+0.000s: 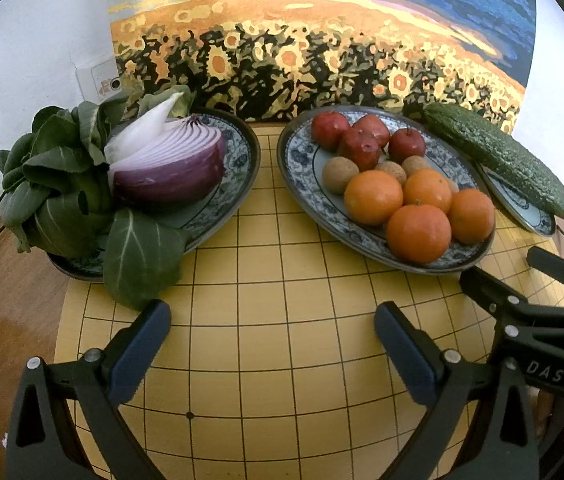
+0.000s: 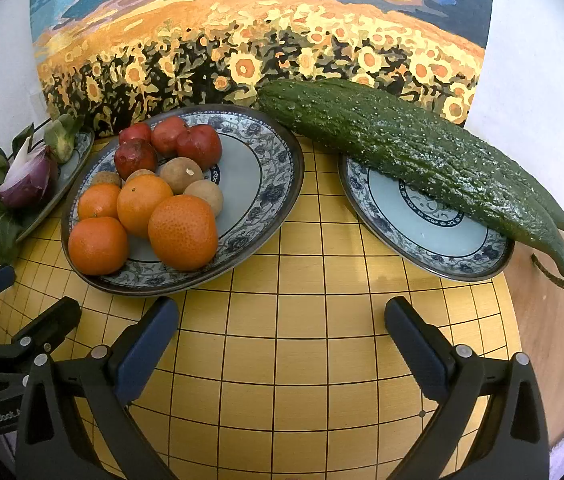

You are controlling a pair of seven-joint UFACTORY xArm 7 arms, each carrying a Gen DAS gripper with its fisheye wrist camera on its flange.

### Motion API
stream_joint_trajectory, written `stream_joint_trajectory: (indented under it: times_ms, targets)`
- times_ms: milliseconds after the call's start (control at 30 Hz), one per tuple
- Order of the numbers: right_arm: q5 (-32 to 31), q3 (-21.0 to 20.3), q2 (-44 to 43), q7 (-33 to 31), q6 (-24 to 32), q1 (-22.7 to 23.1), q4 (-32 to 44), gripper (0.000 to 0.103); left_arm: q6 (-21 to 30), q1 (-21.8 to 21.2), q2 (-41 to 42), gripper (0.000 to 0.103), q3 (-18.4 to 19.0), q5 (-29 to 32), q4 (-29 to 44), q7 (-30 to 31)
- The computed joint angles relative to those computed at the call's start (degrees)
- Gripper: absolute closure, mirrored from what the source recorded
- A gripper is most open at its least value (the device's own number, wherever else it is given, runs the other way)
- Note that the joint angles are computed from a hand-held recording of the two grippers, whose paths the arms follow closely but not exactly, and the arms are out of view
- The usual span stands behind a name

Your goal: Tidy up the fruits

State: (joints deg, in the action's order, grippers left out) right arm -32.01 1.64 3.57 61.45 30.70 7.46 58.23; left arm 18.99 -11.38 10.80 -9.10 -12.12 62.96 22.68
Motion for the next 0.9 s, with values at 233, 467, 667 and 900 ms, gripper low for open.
stream_joint_trajectory:
  times_ms: [233, 467, 667, 900]
  targets:
    - [-0.17, 0.16, -0.55, 0.28, 0.16, 0.07, -0.56, 0.0, -0.01, 0.01, -0.08, 0.0, 0.0, -0.07, -0.1, 0.07]
    - [0.09, 0.15, -0.32, -0.17, 0.06, -0.07, -0.31, 0.0, -0.04, 0.01, -0.24, 0.0, 0.0, -0.12, -0.31, 0.1]
    - [0.07, 0.16, -0.41, -0.14, 0.06, -0.05, -0.41, 0.0, -0.05, 0.0, -0.31, 0.0, 0.01, -0.2, -0.39, 0.19]
    - [0.09, 0.18, -0.37, -0.2, 0.02, -0.09, -0.37, 0.0, 0.15, -0.07, 0.11, 0.0, 0.08, -0.02, 0.21, 0.06]
